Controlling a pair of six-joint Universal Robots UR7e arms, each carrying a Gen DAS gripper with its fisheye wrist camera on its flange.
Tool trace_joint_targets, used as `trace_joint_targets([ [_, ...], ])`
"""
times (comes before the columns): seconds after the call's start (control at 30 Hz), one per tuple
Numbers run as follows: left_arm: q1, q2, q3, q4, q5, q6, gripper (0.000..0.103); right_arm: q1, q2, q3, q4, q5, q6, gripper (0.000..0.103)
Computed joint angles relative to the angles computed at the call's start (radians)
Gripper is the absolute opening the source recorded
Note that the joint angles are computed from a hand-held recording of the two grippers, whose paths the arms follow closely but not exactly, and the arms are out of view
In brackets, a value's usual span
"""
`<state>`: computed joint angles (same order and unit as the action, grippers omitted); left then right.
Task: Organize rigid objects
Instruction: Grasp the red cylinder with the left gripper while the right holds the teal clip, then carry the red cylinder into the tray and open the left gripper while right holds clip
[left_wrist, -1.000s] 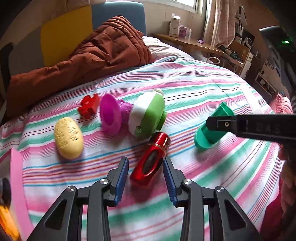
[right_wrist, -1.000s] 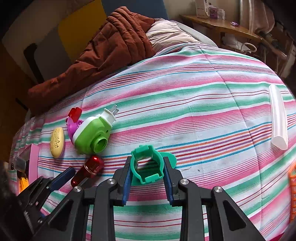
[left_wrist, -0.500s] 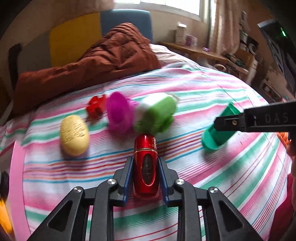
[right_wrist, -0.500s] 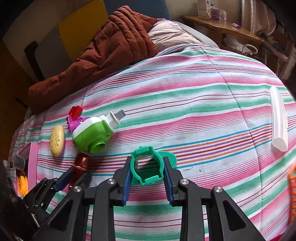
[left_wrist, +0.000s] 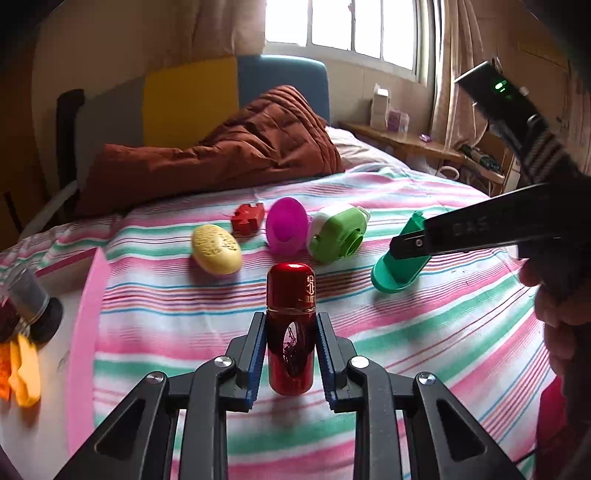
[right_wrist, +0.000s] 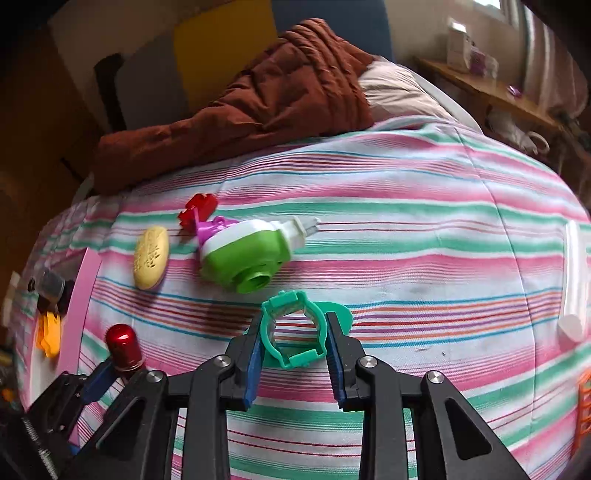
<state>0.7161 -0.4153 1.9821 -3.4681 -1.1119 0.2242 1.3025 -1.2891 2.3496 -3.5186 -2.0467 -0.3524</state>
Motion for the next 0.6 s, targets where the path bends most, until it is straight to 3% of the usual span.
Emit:
trace_joint_targets([
  [0.3,-0.014,-0.046,0.102,-0.119,0.0,0.001,0.026,0.031,0.054,0.007,-0.093,-0.005,-0.097,0.031],
  [0.6,-0.004,-0.137,0.217,-0.092,-0.049,-0.063,0.026,0.038,0.071,0.006,-0.101,-0.022,-0.115,0.031],
])
